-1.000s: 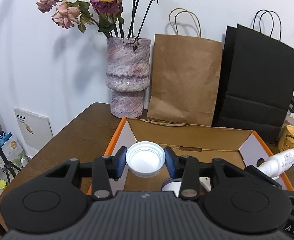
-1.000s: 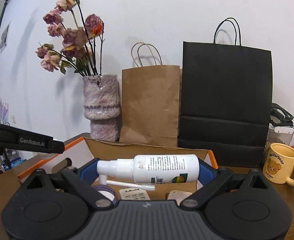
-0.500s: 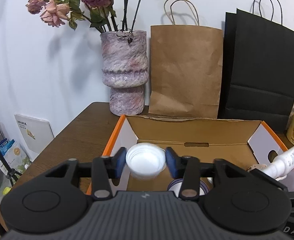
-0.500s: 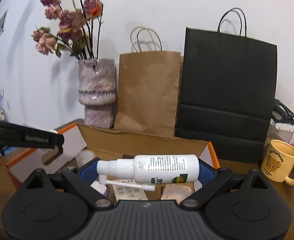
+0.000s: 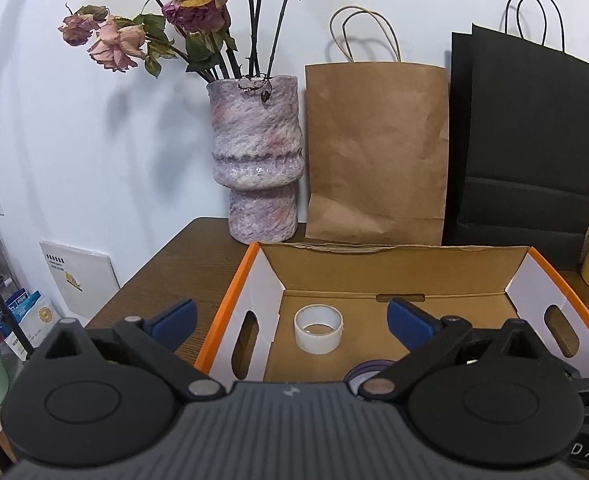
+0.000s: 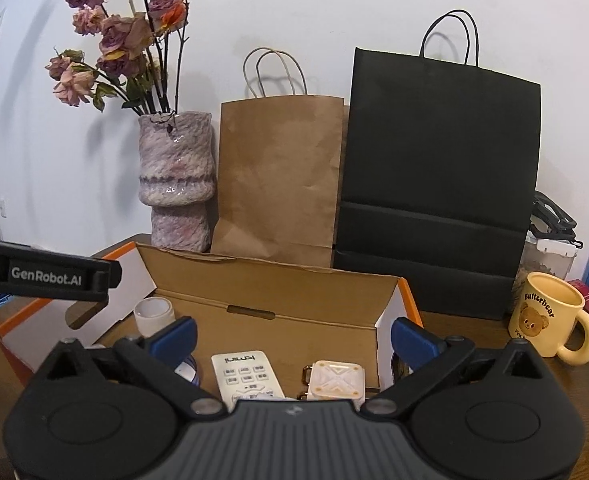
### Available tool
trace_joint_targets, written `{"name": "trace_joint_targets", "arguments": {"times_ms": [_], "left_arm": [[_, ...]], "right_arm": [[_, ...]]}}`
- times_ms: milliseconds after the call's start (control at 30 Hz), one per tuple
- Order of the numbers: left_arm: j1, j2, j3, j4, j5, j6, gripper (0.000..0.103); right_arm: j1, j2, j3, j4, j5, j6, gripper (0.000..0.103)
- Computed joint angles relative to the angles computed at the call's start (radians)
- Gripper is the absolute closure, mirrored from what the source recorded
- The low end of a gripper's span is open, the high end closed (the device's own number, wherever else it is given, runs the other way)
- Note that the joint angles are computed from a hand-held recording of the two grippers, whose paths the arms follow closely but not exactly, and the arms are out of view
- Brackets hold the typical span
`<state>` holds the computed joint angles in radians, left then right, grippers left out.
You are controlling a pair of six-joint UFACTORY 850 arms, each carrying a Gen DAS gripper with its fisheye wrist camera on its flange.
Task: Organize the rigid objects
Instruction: 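Withdraw both open tools from the box toward the remaining caps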
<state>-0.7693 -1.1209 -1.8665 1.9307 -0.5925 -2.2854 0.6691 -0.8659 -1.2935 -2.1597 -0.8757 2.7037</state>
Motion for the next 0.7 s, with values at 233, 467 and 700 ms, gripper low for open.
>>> {"name": "trace_joint_targets", "arguments": {"times_ms": [233, 467, 700], "left_arm": [[-0.001, 0.027, 0.040, 0.047, -0.004, -0.060, 0.000], [-0.005, 0.067, 0.104, 0.104, -0.017, -0.128, 0.000], [-0.014, 0.124, 0.201, 0.195, -0.045, -0.230, 0.000]], "right_arm": [[0.002, 0.009, 0.012, -0.001, -0.001, 0.006, 0.000], [0.014, 0.027, 0.043, 0.005, -0.032, 0.030, 0.000], [0.039, 0.061, 0.101, 0.017, -0.089, 0.053, 0.000]]}}
